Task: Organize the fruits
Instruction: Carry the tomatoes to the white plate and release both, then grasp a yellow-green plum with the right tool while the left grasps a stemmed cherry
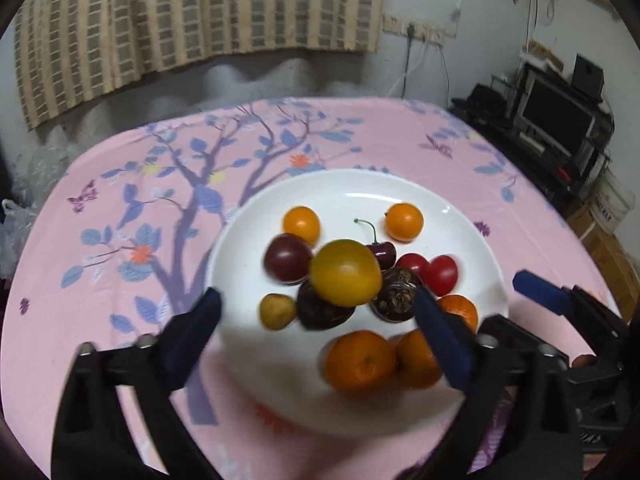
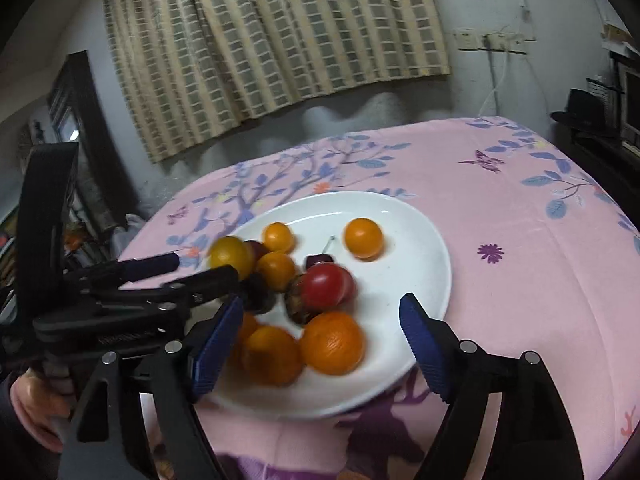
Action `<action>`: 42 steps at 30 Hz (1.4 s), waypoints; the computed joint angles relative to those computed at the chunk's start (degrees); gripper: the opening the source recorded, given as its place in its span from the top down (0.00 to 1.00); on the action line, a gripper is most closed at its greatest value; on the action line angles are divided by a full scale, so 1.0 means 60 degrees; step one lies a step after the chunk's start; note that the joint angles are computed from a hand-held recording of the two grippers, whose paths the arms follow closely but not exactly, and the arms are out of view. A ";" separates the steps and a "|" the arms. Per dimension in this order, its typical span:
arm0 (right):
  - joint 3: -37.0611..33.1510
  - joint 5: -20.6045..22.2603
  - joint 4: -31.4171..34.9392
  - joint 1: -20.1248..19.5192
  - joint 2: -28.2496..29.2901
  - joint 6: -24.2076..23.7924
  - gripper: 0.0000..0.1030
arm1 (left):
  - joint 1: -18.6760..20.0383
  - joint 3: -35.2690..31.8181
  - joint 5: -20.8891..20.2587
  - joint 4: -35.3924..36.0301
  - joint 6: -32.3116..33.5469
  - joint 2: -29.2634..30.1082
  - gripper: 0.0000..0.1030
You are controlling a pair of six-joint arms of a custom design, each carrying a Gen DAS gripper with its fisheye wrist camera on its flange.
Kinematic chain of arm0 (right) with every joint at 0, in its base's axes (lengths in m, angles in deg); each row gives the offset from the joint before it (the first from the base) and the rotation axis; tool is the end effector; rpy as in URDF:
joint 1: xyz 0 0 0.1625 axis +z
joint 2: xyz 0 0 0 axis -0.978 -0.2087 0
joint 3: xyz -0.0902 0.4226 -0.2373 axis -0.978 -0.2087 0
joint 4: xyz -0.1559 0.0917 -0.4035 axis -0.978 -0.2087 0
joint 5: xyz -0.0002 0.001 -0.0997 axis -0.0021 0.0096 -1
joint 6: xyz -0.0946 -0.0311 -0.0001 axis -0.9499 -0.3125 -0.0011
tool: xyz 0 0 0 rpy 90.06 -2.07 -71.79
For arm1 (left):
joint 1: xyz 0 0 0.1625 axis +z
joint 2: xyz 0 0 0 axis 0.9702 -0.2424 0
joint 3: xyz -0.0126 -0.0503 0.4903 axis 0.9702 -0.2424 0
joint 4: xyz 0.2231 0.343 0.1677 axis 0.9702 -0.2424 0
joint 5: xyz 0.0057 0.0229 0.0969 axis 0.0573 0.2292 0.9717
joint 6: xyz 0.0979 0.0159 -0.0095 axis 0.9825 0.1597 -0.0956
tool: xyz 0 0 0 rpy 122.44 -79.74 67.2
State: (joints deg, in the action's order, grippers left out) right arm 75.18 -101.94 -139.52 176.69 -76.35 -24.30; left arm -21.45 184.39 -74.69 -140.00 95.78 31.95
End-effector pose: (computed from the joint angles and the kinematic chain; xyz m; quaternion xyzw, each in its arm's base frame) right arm 0.1922 -0.5767 0.1440 0.1678 -0.8771 0.4084 0.1891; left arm -0.2116 -0.6348 0.1640 0.2780 0.8759 -0.2897 0.2677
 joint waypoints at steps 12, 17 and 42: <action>0.2423 -0.2055 -0.0390 0.1382 -0.0078 -0.0802 0.21 | -0.0911 0.4323 0.0891 -0.0256 -0.2878 -0.3394 0.04; 0.2912 -0.1765 0.0660 0.1306 -0.0295 -0.0474 0.21 | -0.0828 0.5050 0.0858 -0.1018 -0.2905 -0.3299 0.04; 0.2926 -0.2121 0.0908 0.1309 -0.0007 -0.0766 0.73 | -0.0977 0.5311 0.1248 -0.1434 -0.2946 -0.3158 0.04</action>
